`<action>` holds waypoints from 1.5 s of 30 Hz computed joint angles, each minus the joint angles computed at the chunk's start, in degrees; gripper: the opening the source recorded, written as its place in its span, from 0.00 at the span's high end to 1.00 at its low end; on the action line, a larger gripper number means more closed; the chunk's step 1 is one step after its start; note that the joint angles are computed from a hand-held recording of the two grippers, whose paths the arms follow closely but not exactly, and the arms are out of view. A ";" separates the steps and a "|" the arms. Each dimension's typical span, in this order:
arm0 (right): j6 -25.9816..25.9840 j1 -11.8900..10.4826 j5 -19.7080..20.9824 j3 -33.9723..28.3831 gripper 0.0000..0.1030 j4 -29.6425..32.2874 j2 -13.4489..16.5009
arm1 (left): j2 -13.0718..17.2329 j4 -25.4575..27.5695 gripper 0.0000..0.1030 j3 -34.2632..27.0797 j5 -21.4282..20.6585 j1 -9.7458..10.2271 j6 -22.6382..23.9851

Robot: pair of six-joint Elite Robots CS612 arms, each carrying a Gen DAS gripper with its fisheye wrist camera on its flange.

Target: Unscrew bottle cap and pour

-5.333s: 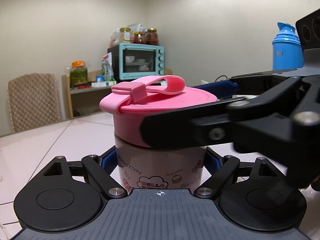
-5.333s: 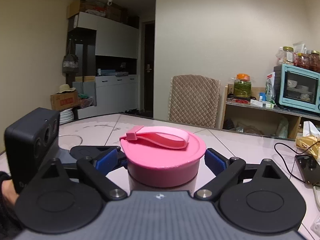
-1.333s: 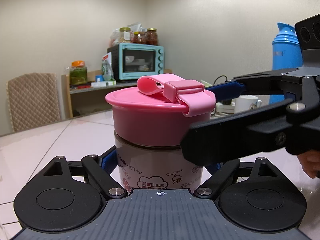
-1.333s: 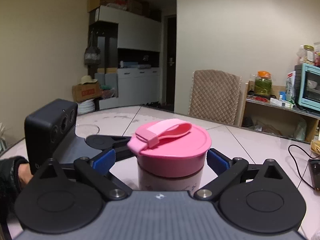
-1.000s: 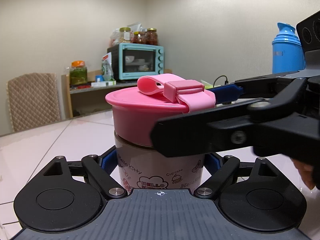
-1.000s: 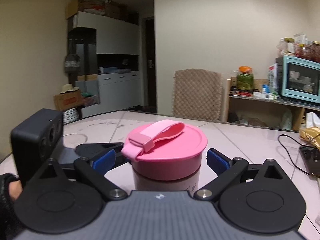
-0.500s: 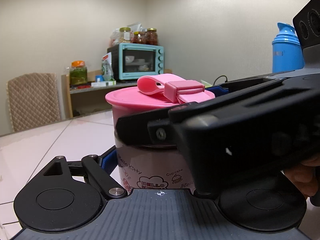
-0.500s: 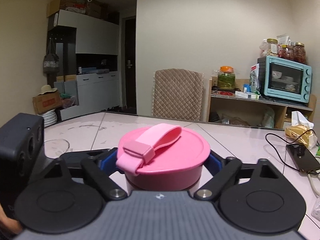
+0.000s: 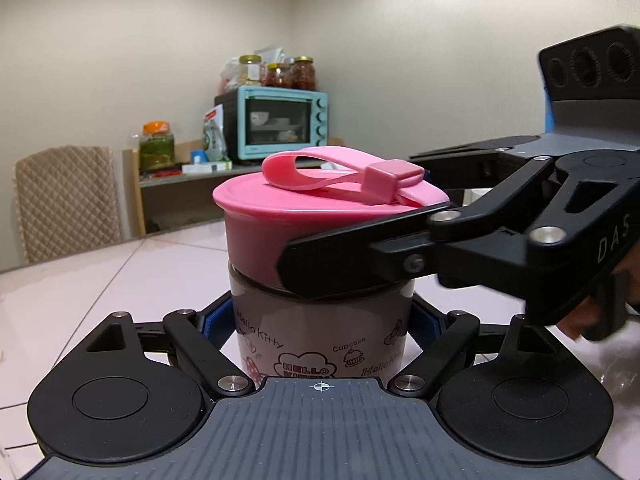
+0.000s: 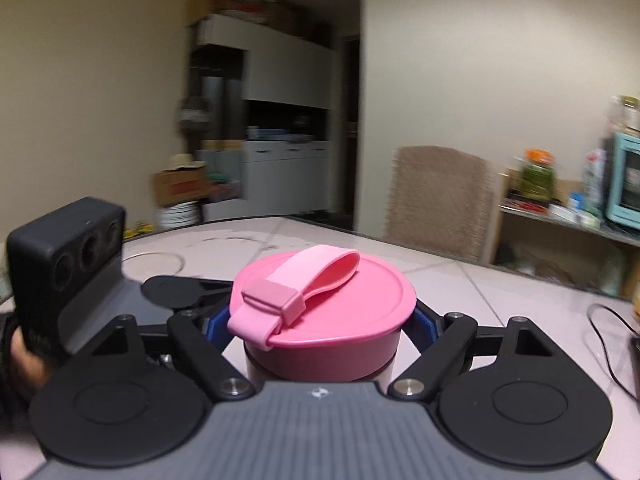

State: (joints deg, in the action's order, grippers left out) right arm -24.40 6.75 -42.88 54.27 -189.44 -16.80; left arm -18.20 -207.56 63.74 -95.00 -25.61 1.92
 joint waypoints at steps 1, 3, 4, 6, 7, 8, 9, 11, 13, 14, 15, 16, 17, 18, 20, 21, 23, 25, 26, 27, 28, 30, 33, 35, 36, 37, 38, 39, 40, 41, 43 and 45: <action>-2.26 -0.42 2.56 -1.03 0.18 2.69 0.26 | 0.01 0.01 0.13 -0.02 -0.02 0.02 0.02; -5.92 -0.96 5.93 -2.48 0.18 6.92 0.56 | 0.01 0.01 0.13 -0.02 -0.02 0.02 0.02; -8.71 -1.29 8.25 -3.59 0.18 10.55 0.76 | 0.02 0.02 0.13 -0.04 0.00 0.01 0.01; -13.41 -1.66 11.01 -4.92 0.18 16.12 0.85 | 0.04 0.02 0.13 -0.07 -0.06 0.06 -0.03; -14.64 -1.73 11.54 -5.18 0.18 17.48 0.82 | 0.05 0.01 0.13 -0.08 -0.05 0.05 0.00; -15.21 -1.76 11.72 -5.23 0.17 18.03 0.76 | 0.07 0.01 0.13 -0.09 -0.05 0.05 0.02; -15.44 -1.73 11.60 -5.03 0.17 18.20 0.57 | 0.07 -0.01 0.13 -0.09 -0.05 0.05 0.05; -13.75 -1.58 10.48 -4.05 0.17 15.93 0.15 | 0.04 0.00 0.13 -0.04 -0.02 0.03 -0.01; -11.50 -1.32 8.38 -2.20 0.11 12.43 -0.59 | 0.05 0.00 0.13 -0.04 0.04 -0.01 -0.01; -9.79 -1.12 6.75 -1.02 0.08 9.50 -0.98 | 0.03 -0.02 0.13 -0.01 0.04 -0.02 -0.03; -8.86 -1.07 6.18 -0.56 0.08 8.19 -1.11 | 0.02 -0.03 0.13 0.02 0.03 -0.02 -0.04; -6.46 -0.89 4.42 0.68 0.07 5.19 -1.50 | 0.02 -0.03 0.13 0.02 0.03 -0.02 -0.04; -4.37 -0.65 2.22 1.77 0.06 3.20 -1.94 | 0.03 -0.04 0.13 0.02 0.03 -0.02 -0.04; -2.39 -0.40 -0.02 2.87 0.06 1.34 -2.40 | 0.03 -0.05 0.13 0.02 0.04 -0.02 -0.04; 1.71 -0.04 -3.38 4.78 0.06 -2.61 -3.09 | 0.02 -0.04 0.13 0.02 0.03 -0.01 -0.05; 4.06 0.26 -5.42 6.31 0.04 -5.69 -3.59 | 0.00 -0.06 0.13 0.05 0.01 -0.01 -0.06; 5.40 0.70 -8.10 7.72 0.04 -7.99 -4.06 | 0.02 -0.04 0.13 0.01 -0.01 0.00 -0.07; 6.80 1.29 -11.22 8.84 0.03 -9.66 -4.43 | 0.02 -0.05 0.13 0.02 -0.03 0.01 -0.08; 7.59 1.64 -12.94 9.28 0.03 -10.23 -4.56 | 0.02 -0.04 0.13 0.01 -0.05 0.02 -0.09; 8.05 1.91 -13.86 9.20 0.03 -10.62 -4.42 | 0.01 -0.05 0.13 0.04 -0.04 0.00 -0.10; 8.51 2.19 -14.79 9.11 0.03 -10.99 -4.27 | 0.02 -0.04 0.13 0.02 -0.04 0.00 -0.09; 9.85 2.58 -16.10 8.74 0.03 -11.84 -3.79 | 0.03 -0.03 0.13 0.00 -0.03 0.01 -0.09; 11.78 2.93 -17.75 8.78 0.03 -13.02 -3.44 | 0.01 -0.05 0.13 0.03 -0.04 0.00 -0.10; 13.04 3.28 -18.90 8.17 0.03 -13.91 -2.97 | 0.00 -0.06 0.13 0.05 -0.03 0.00 -0.11; 13.47 3.45 -19.48 7.98 0.03 -14.06 -2.84 | 0.00 -0.06 0.13 0.05 -0.03 0.00 -0.11; 14.18 3.54 -19.39 7.62 0.03 -14.05 -2.63 | 0.00 -0.06 0.13 0.05 -0.03 0.00 -0.11; 14.76 3.48 -19.16 7.83 0.03 -14.46 -2.61 | 0.00 -0.05 0.13 0.04 -0.02 -0.01 -0.11; 15.34 3.43 -18.94 8.03 0.03 -14.87 -2.60 | 0.00 -0.05 0.13 0.04 -0.02 -0.01 -0.11; 15.75 3.59 -19.21 7.89 0.03 -14.85 -2.49 | 0.01 -0.06 0.13 0.04 -0.03 0.00 -0.11; 15.97 3.70 -19.54 7.71 0.03 -14.91 -2.36 | 0.01 -0.06 0.13 0.04 -0.03 0.00 -0.11; 16.66 3.84 -20.09 7.87 0.04 -15.46 -2.34 | 0.00 -0.07 0.13 0.05 -0.01 -0.02 -0.10; 17.16 3.92 -20.18 7.70 0.04 -15.76 -2.21 | 0.00 -0.06 0.13 0.05 -0.02 -0.01 -0.10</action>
State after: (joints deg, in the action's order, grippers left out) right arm -7.24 10.67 -63.05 61.98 -205.20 -19.00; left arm -18.20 -207.63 63.79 -95.03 -25.62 1.82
